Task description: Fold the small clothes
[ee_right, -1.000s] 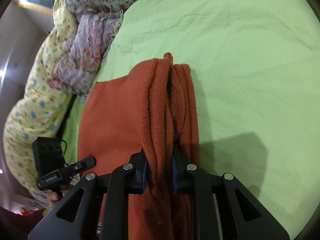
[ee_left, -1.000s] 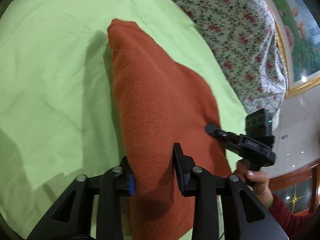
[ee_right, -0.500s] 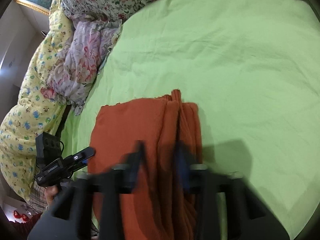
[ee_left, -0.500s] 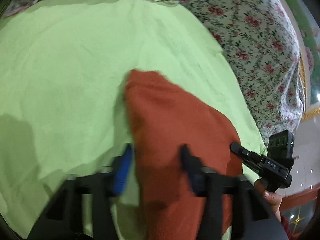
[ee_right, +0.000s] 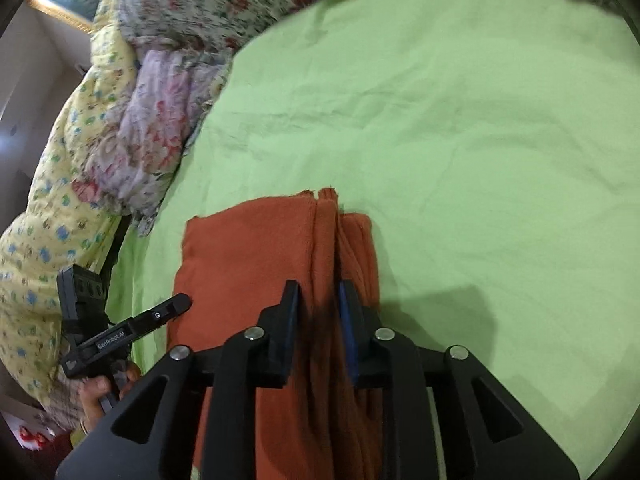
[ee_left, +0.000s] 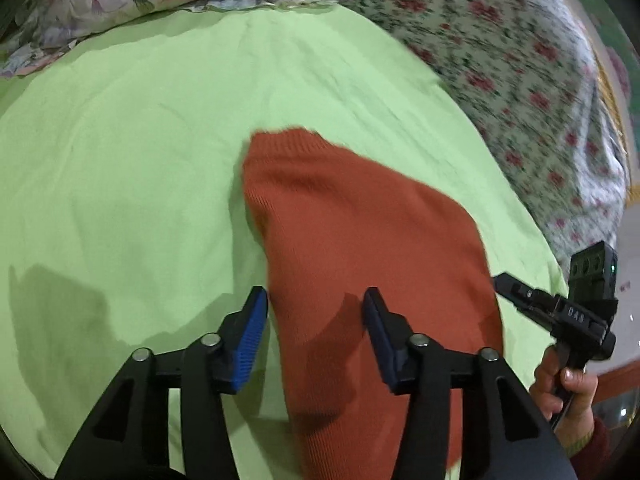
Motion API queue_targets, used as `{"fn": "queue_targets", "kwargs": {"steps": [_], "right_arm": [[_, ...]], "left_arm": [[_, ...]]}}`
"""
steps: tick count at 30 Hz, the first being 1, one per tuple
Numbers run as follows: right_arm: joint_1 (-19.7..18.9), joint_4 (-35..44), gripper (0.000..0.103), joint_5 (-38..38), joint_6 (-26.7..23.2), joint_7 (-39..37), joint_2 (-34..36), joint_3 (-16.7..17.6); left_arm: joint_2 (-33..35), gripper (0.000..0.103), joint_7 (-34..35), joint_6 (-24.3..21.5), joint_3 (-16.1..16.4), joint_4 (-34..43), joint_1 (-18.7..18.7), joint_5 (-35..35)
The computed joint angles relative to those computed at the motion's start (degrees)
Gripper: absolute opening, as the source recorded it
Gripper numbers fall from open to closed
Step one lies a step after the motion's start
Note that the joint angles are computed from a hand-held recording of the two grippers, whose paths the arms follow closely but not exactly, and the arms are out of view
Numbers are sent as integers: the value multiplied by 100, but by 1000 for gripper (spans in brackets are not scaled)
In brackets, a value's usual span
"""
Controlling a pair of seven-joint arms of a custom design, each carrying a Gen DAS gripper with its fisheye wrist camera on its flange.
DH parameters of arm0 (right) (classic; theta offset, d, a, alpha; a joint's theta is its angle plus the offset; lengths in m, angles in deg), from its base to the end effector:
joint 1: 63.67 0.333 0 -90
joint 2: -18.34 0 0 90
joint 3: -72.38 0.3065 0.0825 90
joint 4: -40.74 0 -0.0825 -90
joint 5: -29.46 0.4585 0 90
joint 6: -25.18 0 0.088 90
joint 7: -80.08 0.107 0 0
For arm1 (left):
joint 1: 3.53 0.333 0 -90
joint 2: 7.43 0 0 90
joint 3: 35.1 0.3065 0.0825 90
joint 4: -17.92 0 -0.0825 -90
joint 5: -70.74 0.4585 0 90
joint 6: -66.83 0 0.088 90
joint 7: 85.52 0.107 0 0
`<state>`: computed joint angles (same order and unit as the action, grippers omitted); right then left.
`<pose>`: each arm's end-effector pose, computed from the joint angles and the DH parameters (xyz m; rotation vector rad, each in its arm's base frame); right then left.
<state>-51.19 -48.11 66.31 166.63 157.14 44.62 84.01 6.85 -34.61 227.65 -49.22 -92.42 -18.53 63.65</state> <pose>0.7262 0.2994 0.4000 -1.8621 1.5467 0.2243 0.6301 -0.3345 0.3871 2.3934 -1.7561 0.9984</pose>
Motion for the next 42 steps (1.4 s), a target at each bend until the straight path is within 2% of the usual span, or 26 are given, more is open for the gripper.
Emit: {"fn": "queue_targets", "kwargs": {"steps": [5, 9, 13, 14, 16, 19, 24, 29, 32, 35, 37, 42], "right_arm": [[-235, -1450, 24, 856, 57, -742, -1251, 67], [-64, -2417, 25, 1352, 12, -1044, -2038, -151], [213, -2918, 25, 1303, 48, -877, -2298, -388], [255, -2977, 25, 1366, 51, -889, -2320, -427], [338, -3038, 7, 1398, 40, -820, -2335, -470], [452, -3170, 7, 1436, 268, -909, -2527, -492], [571, -3310, 6, 583, 513, -368, -2591, -585], [595, -3376, 6, 17, 544, 110, -2422, -591], [617, -3322, 6, -335, 669, 357, -2287, -559], [644, -3320, 6, -732, 855, 461, -2199, -520], [619, -3448, 6, -555, 995, 269, -2266, -485], [574, -3574, 9, -114, 1033, 231, -2363, -502]], "left_arm": [[-624, 52, 547, -100, -322, -678, 9, -693], [-925, 54, 939, -201, -415, -1061, -142, -1296], [-1080, 56, 1151, -183, -419, -1348, -322, -1710], [-1081, 57, 1079, -258, -393, -1346, -365, -1635], [-1040, 57, 952, -389, -346, -1273, -433, -1368], [-1041, 56, 842, -570, -317, -1244, -490, -1104], [-989, 55, 785, -800, -332, -1215, -568, -958], [-1019, 55, 545, -722, -325, -1342, -636, -596], [-1020, 55, 549, -676, -332, -1384, -637, -621], [-1008, 56, 397, -775, -316, -1329, -669, -337], [-833, 57, 190, -843, -309, -1102, -710, -109], [-837, 56, 301, -867, -342, -1087, -677, -233]]}}
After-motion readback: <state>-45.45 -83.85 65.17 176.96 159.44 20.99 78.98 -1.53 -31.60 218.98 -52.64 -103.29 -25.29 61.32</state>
